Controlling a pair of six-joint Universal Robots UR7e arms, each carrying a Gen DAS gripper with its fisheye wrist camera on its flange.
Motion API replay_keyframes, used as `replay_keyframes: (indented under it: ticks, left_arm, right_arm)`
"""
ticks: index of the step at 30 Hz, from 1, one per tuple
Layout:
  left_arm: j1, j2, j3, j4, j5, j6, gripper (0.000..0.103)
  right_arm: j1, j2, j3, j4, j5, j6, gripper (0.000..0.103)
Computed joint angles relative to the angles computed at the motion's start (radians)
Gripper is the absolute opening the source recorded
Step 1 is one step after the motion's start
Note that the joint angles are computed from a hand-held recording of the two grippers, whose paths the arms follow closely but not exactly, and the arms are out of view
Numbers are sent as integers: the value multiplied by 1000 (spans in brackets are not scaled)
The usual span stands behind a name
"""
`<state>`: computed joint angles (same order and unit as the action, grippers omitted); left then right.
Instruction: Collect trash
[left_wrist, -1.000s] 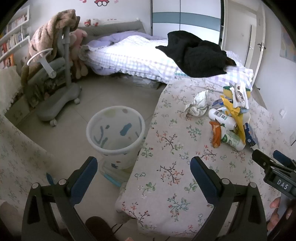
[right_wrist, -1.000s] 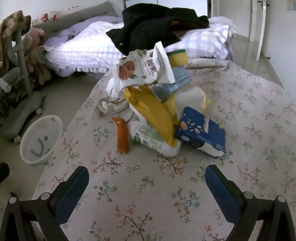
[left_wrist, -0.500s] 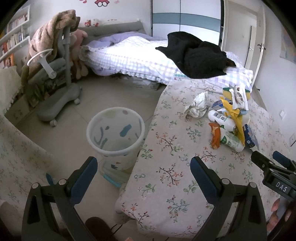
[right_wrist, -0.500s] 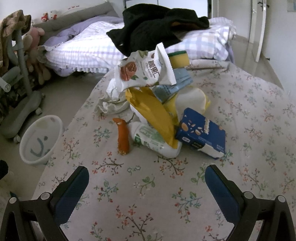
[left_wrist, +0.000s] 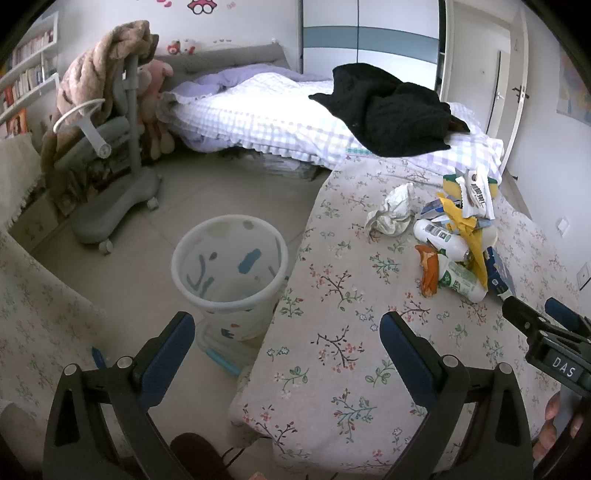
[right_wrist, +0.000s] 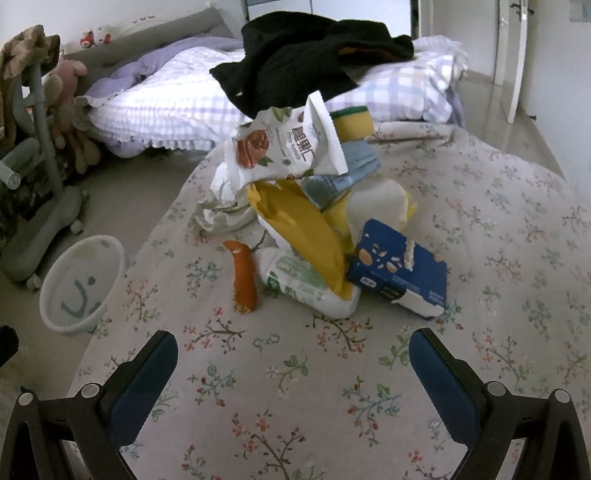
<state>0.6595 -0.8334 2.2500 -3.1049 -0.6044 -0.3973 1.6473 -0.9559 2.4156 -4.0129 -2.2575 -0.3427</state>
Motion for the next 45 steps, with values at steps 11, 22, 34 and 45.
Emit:
replay_keyframes:
  ticks: [11, 22, 34, 45]
  left_arm:
    - [3, 0, 0, -9, -1, 7, 101]
    - [4, -3, 1, -5, 0, 7, 101]
    - [5, -17, 6, -14, -16, 24, 101]
    - [71, -54, -119, 178, -217, 112, 101]
  right_arm:
    - [5, 7, -1, 6, -6, 4, 103]
    - [7, 7, -1, 4, -6, 1, 103]
    - [15, -1, -6, 12, -19, -6, 103]
    - [33, -144, -70, 250, -98, -29, 103]
